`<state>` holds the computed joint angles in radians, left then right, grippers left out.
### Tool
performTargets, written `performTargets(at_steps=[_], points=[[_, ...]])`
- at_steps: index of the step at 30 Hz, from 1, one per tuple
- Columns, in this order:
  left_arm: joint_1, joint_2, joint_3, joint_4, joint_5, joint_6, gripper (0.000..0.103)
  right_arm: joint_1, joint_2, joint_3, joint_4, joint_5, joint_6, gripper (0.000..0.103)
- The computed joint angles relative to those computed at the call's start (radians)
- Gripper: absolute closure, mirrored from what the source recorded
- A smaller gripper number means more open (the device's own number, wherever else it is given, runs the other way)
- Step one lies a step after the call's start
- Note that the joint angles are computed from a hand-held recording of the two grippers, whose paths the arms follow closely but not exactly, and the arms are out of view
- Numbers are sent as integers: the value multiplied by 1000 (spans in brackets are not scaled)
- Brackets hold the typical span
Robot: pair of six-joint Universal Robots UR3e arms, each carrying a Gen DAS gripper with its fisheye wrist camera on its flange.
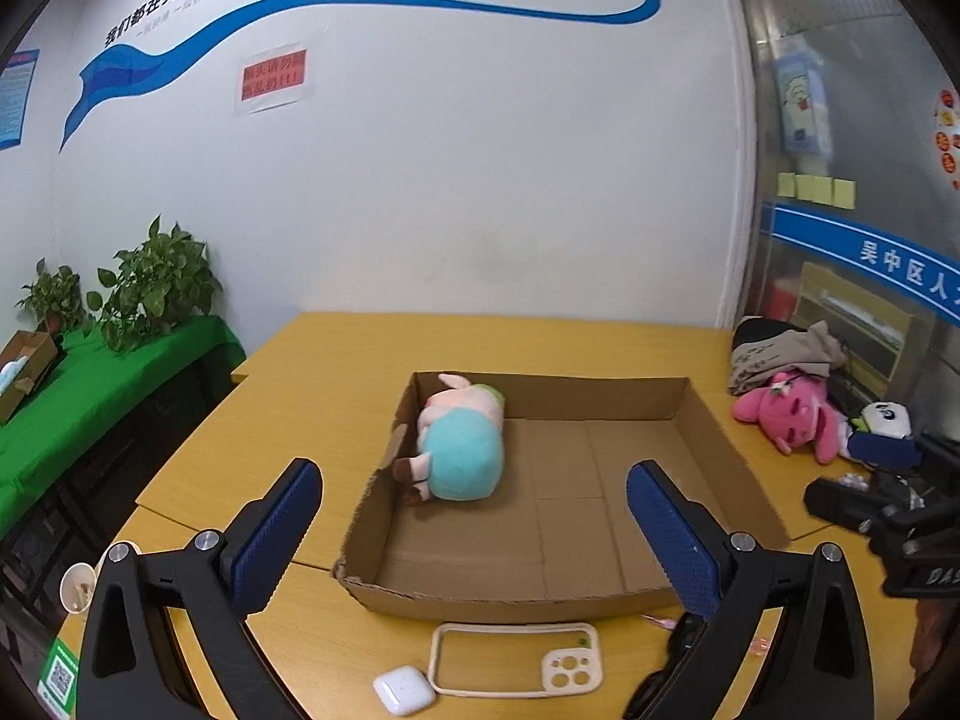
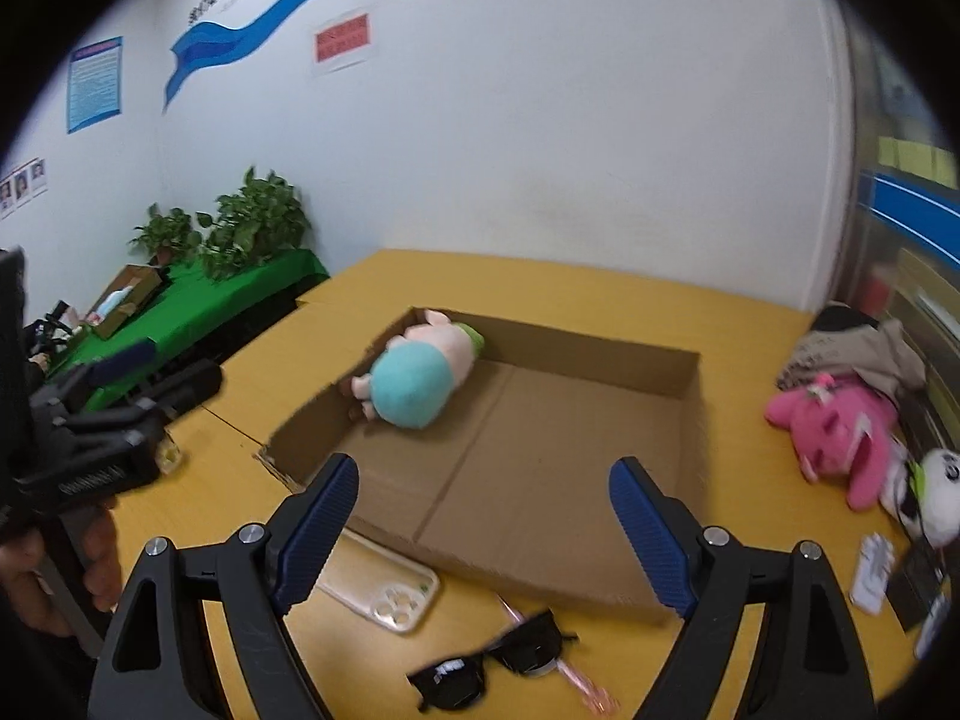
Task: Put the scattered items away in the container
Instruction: 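Withdraw the left gripper from the box toward the black sunglasses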
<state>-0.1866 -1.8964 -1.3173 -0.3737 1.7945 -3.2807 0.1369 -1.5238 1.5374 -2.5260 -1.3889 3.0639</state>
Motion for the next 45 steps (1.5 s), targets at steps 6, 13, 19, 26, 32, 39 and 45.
performTargets(at_steps=[6,13,19,26,32,39,45], points=[[-77,6,-25,-9,-12,18,0,-63,-200,263,-38,-6,10,17],[-115,21,-84,-23,-37,20,0,-63,-278,374,-54,-20,25,17],[-87,62,-179,13,-106,19,0,-27,-252,368,-75,-62,51,17],[-59,36,-213,16,-172,13,0,-11,-169,343,-94,-71,61,17],[-40,-22,-177,-15,-208,36,0,-60,-116,348,-127,-17,70,17],[-20,-103,-122,-87,-294,61,0,-191,-105,428,-137,90,77,17],[-12,-157,-98,-126,-369,78,0,-266,-75,499,-124,135,42,17]])
